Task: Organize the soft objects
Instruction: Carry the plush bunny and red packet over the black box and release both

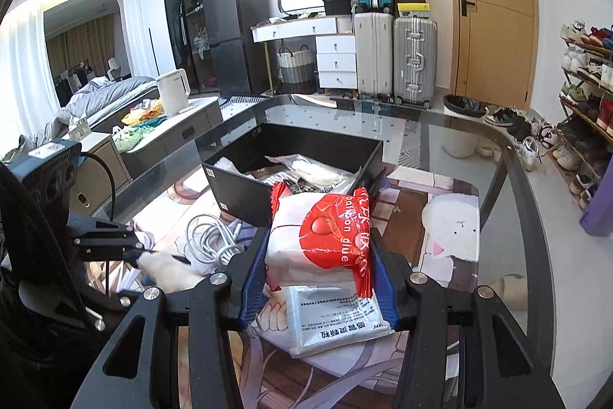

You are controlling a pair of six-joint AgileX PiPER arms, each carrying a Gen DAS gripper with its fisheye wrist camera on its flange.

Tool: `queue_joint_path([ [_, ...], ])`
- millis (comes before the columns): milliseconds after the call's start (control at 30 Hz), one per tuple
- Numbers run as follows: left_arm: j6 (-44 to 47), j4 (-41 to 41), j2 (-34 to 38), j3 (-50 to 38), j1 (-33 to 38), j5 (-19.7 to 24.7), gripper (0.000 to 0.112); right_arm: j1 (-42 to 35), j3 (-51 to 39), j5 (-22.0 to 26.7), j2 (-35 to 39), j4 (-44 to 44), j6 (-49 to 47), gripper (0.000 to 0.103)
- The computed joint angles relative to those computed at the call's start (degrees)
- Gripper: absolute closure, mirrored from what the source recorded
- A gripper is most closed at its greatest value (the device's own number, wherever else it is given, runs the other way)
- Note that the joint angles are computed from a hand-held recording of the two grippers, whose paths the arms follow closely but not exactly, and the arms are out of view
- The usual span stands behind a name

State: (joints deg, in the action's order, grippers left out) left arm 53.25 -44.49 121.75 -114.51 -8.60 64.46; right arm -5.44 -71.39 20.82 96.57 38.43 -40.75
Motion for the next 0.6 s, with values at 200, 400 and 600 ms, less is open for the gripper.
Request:
queue_joint_path([
  [200,-1.39,-0.71,-0.48,-1.13,0.63,-2.48,0.076,0.51,0.73,-1.46,-0.94,1.40,-0.80,0.053],
  [400,-5.45,-0.92,1.22,-5.64,1.28,-4.56,0.075,1.42,-0.07,-2.23,-0.88,-0.49,1.49,0.053],
  [600,-12.81,-0.20,7.49,-18.50,1.31,-1.50,0.075,1.93,-3.03,-1.52,0.25,-3.63,5.21,0.053],
])
